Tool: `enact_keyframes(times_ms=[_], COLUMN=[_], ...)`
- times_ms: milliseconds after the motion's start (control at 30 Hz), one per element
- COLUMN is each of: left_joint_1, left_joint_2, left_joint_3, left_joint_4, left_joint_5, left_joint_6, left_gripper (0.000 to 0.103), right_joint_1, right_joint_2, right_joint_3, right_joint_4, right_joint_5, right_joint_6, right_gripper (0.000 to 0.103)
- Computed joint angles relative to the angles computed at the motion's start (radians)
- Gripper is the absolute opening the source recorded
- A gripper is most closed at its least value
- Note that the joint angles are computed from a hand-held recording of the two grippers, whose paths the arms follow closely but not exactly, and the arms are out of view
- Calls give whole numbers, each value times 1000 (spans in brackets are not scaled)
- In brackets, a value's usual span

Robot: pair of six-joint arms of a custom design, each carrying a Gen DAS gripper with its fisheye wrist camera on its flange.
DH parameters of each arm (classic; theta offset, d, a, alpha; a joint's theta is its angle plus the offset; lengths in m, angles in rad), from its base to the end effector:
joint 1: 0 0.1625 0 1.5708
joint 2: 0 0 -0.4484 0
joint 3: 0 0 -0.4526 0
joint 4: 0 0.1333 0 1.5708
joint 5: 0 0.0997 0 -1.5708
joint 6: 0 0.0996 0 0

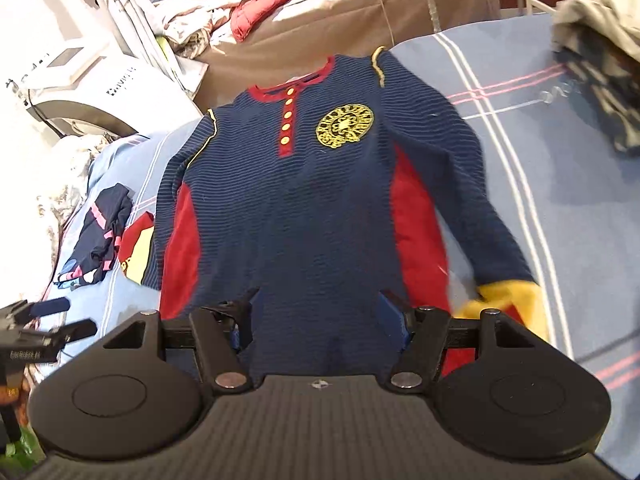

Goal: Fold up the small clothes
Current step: 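Move the right tool to the red-and-yellow cuff of the sleeve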

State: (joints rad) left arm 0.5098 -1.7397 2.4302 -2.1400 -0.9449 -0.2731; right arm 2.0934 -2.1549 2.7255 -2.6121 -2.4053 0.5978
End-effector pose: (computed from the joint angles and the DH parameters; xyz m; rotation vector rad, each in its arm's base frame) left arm -0.2231 -0.3443 0.2241 1.0251 2.3355 -0.3888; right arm 0.1777 -0.1894 0.2777 -0.3535 -2.4464 1.0783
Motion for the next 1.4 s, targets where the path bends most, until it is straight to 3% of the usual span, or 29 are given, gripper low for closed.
enact_keyframes(times_ms=[200,400,667,1200,1400], left_joint_1=[36,67,64,-26,-46], left_joint_2=[-3,40,127,193,212], left_joint_3=[8,-4,-35,-44,-35], left_joint_4=[-95,-159,-234,-163,-173], left_joint_5=[13,-19,-31,-3,-4], left_joint_6=[97,158,182,61,78], left_gripper=[101,101,101,102,102], right_joint_1=[-69,-33,-20,-132,-140], right_joint_2=[167,236,167,54,-23], right_joint_3=[-66,-102,-90,-75,-52], right_joint_4=[-123,-106,-2,23,65], right_joint_5=[110,84,36,151,108], right_joint_6=[-53,-5,74,-119,-114], right_gripper=[103,103,103,103,103])
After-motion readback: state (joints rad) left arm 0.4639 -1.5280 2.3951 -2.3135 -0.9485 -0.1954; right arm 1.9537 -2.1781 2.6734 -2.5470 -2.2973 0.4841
